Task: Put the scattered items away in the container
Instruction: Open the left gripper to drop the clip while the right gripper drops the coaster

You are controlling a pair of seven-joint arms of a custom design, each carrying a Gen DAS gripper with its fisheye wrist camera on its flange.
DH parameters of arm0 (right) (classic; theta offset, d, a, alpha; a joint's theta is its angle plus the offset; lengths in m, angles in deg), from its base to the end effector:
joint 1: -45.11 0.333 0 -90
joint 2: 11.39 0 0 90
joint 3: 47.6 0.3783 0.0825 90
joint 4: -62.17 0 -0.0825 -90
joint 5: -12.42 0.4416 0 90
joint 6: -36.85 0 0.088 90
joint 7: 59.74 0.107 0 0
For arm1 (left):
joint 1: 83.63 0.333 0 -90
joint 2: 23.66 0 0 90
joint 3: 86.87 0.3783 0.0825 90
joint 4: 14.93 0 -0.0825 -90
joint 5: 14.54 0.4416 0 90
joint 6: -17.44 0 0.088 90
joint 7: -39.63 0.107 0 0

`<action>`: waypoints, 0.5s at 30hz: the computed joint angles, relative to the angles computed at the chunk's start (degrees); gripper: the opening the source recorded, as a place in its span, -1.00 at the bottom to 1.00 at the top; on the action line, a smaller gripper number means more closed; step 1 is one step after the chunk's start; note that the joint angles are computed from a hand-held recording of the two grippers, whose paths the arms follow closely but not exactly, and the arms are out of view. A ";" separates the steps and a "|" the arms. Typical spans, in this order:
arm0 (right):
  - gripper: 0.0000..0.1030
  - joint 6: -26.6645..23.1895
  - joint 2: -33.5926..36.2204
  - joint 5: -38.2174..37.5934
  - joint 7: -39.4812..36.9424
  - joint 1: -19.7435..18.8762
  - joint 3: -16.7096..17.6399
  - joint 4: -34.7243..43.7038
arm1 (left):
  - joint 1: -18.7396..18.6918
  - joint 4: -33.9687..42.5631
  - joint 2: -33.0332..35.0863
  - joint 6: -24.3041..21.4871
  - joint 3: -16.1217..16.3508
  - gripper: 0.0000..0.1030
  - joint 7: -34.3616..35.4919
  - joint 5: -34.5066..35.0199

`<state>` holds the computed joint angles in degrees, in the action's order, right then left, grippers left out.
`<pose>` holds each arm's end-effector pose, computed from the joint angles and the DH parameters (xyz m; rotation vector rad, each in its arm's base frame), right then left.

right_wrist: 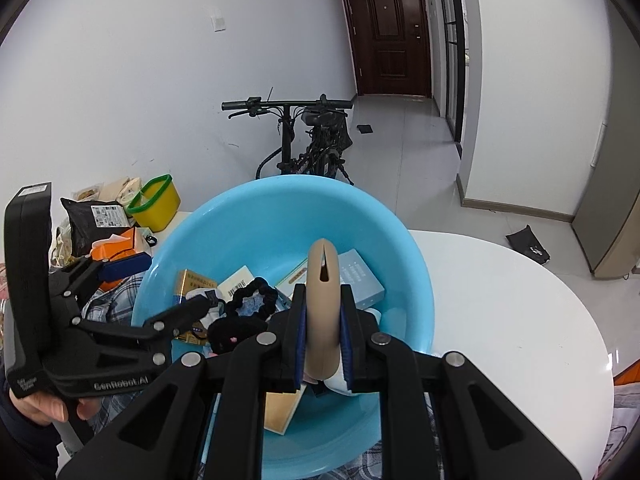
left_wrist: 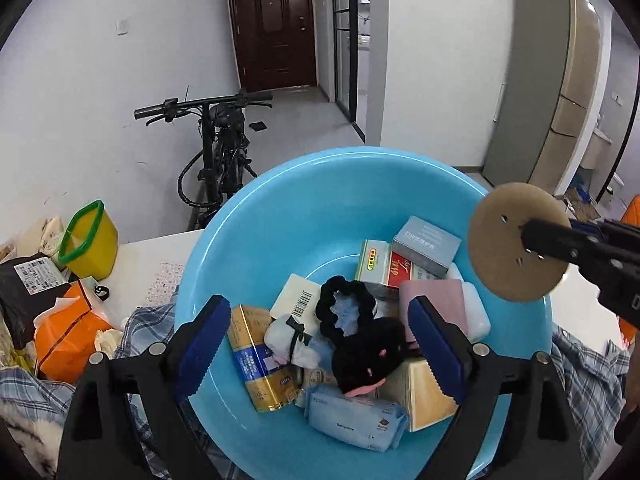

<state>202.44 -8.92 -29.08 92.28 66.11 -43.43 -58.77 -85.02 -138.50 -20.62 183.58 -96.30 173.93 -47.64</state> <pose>0.5645 0.3076 0.5008 -1.6931 1.7033 -0.5555 0.6313 -0.0860 0.4751 -1.3853 2.1938 -0.8226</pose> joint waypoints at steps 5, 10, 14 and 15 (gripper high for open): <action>-0.49 -0.78 0.81 5.93 -8.61 0.72 0.54 0.49 | 0.33 -0.29 -0.45 -0.68 -0.13 0.78 2.71 -4.27; 0.10 -0.72 -0.18 -3.74 0.45 1.35 -0.29 0.36 | 0.21 -0.90 -0.85 -0.08 0.39 0.78 2.36 -4.03; 0.10 0.46 -1.05 -1.82 -0.45 0.49 0.27 -0.54 | 0.15 -1.73 -1.81 0.06 0.69 0.78 4.44 -5.61; 0.11 0.55 -1.42 -2.36 0.12 0.31 0.33 -0.86 | 0.01 -2.07 -2.11 0.50 0.78 0.78 4.91 -5.88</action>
<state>202.99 -10.34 -31.43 92.40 66.43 -43.10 -59.62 -85.01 -140.57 -22.73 184.08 -95.52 178.83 -53.52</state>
